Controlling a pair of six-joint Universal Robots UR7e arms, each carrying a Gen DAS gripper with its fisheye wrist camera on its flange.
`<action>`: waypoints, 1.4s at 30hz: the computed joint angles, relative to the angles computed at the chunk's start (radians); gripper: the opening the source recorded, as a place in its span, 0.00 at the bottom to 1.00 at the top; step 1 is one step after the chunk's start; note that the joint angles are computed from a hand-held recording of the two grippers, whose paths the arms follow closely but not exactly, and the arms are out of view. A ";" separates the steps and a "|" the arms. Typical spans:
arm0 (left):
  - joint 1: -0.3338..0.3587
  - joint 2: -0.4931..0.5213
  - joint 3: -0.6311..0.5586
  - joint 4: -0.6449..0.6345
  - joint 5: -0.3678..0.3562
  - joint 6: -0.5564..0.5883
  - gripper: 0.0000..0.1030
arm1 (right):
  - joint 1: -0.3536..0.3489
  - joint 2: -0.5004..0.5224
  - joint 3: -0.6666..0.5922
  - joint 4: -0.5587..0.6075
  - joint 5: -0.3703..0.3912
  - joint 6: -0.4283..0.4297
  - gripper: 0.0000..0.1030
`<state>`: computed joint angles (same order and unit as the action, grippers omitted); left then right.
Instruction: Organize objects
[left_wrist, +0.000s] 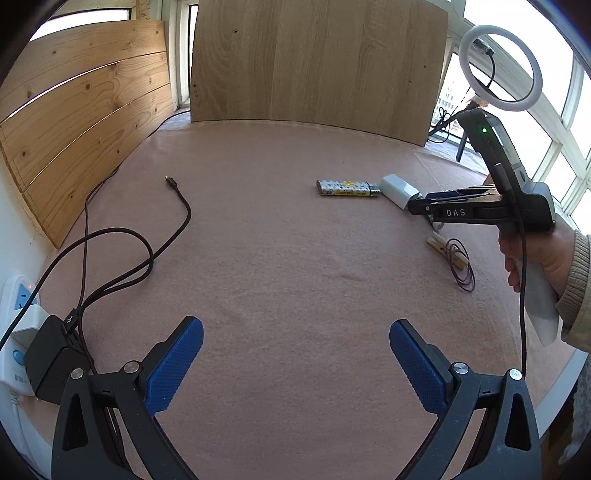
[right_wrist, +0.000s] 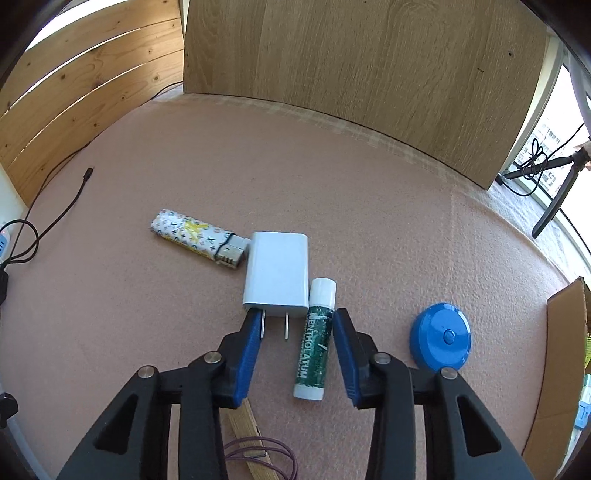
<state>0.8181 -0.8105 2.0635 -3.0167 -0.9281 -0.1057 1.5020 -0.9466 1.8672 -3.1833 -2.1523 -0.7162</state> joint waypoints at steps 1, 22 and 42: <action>-0.003 0.009 -0.004 0.002 -0.004 -0.001 0.99 | -0.003 -0.006 0.003 0.011 0.010 0.001 0.28; -0.047 0.151 -0.097 0.019 -0.012 -0.048 0.99 | -0.008 -0.007 -0.091 0.205 0.100 -0.093 0.31; -0.112 0.435 -0.354 0.036 -0.060 0.077 0.76 | -0.277 -0.496 0.348 0.127 0.229 0.052 0.31</action>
